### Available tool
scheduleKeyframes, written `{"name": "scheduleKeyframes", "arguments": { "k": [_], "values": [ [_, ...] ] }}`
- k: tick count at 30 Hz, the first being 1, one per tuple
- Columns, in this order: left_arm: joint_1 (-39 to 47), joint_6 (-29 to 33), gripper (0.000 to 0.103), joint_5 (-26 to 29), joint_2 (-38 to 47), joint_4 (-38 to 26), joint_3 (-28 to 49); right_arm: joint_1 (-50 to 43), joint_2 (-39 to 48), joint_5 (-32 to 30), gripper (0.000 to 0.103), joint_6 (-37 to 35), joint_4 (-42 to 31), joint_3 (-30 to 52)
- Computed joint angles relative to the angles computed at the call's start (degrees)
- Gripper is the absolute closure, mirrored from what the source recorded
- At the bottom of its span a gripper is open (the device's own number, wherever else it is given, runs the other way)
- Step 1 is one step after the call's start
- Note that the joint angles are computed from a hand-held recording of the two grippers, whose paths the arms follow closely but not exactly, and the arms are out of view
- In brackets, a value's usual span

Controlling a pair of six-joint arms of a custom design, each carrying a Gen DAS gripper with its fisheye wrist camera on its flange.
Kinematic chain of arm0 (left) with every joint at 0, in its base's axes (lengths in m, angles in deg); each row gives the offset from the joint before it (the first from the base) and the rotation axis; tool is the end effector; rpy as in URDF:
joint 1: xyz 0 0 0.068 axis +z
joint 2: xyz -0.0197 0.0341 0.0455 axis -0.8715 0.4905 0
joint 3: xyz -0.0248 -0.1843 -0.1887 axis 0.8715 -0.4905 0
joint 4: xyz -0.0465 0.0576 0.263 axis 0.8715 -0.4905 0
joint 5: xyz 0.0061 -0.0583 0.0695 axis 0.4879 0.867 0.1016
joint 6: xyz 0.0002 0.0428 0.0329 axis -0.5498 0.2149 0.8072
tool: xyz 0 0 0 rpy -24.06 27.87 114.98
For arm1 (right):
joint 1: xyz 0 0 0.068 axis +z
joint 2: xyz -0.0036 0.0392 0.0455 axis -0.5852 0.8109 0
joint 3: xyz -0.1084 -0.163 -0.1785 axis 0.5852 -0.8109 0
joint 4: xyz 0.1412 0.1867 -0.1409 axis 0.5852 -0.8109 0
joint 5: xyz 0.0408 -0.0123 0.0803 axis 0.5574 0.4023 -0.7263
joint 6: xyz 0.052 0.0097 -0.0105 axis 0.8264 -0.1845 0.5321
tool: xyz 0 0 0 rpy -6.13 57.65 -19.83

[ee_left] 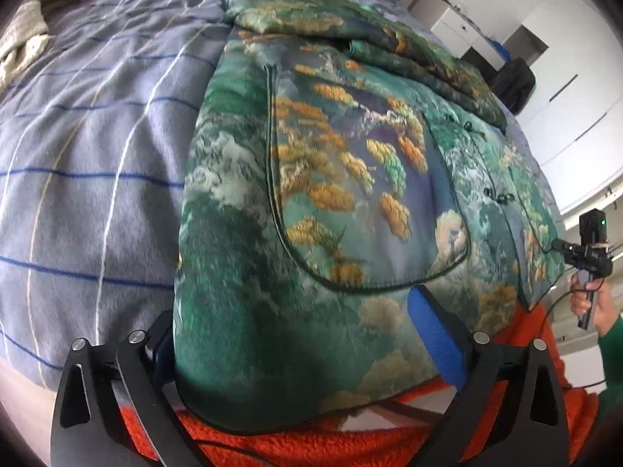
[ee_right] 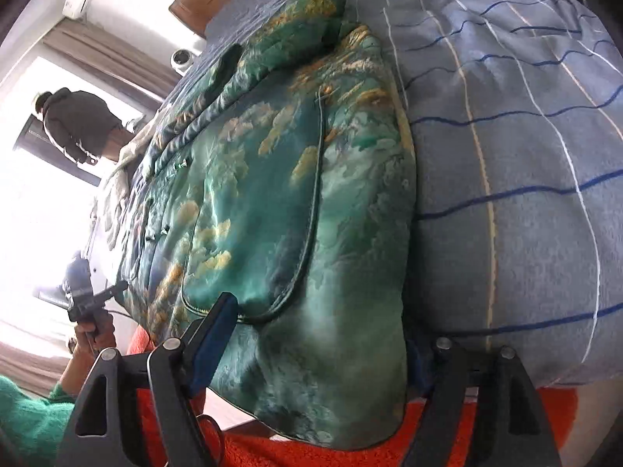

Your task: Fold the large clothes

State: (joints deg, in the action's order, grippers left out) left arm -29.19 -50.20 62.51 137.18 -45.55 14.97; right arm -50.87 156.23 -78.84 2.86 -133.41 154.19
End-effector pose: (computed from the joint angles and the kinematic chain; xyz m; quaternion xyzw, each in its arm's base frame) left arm 0.2296 0.1215 0.1054 -0.1257 0.9533 -0.1554 0.2266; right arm 0.3254 -0.0640 0.1006 -0.1323 0.9315 0.3169 0.1196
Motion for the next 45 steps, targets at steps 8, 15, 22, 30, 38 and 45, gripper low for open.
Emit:
{"name": "scheduleKeyframes", "arguments": {
  "k": [8, 15, 22, 30, 38, 45],
  "values": [
    [-0.07, -3.66, 0.084, -2.12, -1.86, -2.61, 0.51, 5.13, -6.3, 2.63, 0.077, 4.94, 2.56, -2.92],
    [4.86, -5.82, 0.094, 5.88, -12.24, -10.89, 3.33, 4.7, -14.18, -4.0, 0.087, 5.48, -3.34, 0.37],
    [7.57, -0.66, 0.095, 6.6, -20.6, -19.2, 1.36, 1.8, -20.33, -7.52, 0.09, 1.65, -9.05, -1.56],
    [28.47, 31.18, 0.095, 4.71, -26.81, -46.62, -0.69, -11.72, -23.85, -4.63, 0.09, -18.43, -31.98, -8.15],
    [31.55, 26.04, 0.095, 24.73, -14.23, -50.21, 16.97, -9.68, -19.79, -19.53, 0.091, -10.99, -33.63, 0.78],
    [10.97, -15.61, 0.089, 18.25, 7.58, -11.33, 32.59, 5.75, 1.14, -20.52, 0.09, 36.54, 10.7, 20.17]
  ]
}}
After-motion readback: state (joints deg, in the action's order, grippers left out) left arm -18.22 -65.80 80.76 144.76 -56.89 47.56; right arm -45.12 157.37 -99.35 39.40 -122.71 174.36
